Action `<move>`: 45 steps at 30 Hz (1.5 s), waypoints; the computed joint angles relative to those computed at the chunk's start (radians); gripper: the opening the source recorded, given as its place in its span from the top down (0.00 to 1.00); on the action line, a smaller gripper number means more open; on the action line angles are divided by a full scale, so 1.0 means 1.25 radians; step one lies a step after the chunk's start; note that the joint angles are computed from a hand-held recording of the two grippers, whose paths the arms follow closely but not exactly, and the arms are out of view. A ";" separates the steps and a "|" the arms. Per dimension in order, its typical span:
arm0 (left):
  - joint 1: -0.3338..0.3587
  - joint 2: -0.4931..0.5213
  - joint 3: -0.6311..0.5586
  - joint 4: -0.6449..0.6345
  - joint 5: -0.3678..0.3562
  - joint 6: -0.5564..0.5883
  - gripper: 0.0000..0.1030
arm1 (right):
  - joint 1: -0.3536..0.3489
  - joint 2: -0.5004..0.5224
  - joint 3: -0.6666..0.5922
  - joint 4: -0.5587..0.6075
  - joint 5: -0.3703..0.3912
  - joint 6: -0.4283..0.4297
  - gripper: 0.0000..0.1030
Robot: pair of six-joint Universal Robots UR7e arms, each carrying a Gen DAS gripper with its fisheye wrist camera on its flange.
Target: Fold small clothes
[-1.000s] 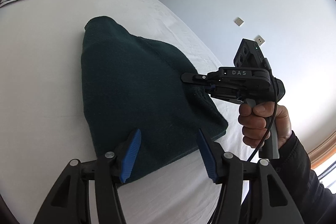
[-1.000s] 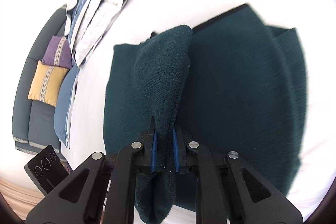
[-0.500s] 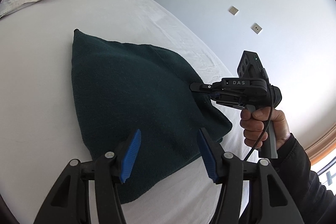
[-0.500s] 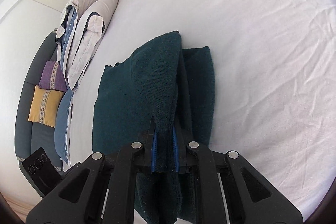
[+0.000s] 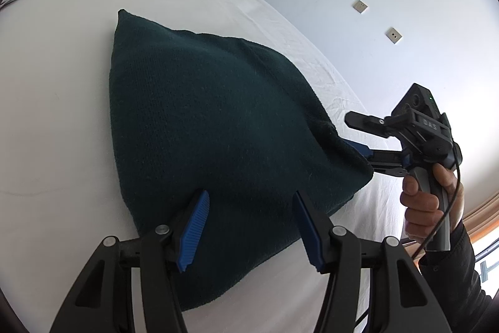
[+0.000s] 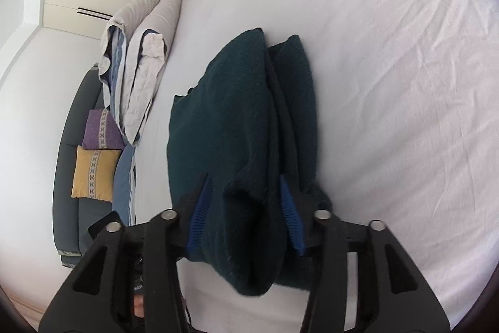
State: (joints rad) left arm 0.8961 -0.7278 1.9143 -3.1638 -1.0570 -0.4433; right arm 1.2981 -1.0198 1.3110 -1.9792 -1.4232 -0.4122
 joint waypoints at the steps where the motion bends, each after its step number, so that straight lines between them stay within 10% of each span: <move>1: -0.001 0.001 0.000 0.002 0.002 0.001 0.43 | 0.001 -0.012 0.014 0.003 -0.008 -0.013 0.49; 5: -0.004 0.003 -0.010 0.020 0.011 -0.003 0.43 | 0.014 -0.042 0.073 -0.017 -0.093 -0.055 0.49; 7: -0.005 0.003 -0.014 0.026 0.013 -0.006 0.43 | 0.007 -0.052 0.093 -0.032 -0.109 -0.047 0.76; 10: -0.008 0.002 -0.016 0.033 0.016 -0.008 0.43 | -0.031 -0.071 0.115 -0.045 -0.051 0.006 0.90; 26: -0.013 0.011 -0.022 0.061 0.021 0.003 0.43 | -0.171 -0.104 0.215 -0.060 0.207 0.046 0.94; 33: -0.014 0.019 -0.024 0.053 0.028 0.003 0.42 | -0.111 -0.212 0.311 -0.301 0.089 0.041 0.86; 38: -0.021 0.026 -0.027 0.056 0.040 0.002 0.38 | -0.055 -0.184 0.271 -0.194 0.175 -0.037 0.86; 44: -0.022 0.022 -0.026 0.061 0.036 0.003 0.38 | -0.048 -0.085 0.226 -0.235 0.067 0.006 0.88; 45: -0.022 0.021 -0.023 0.054 0.033 0.003 0.38 | -0.064 -0.068 0.216 -0.231 0.084 0.024 1.00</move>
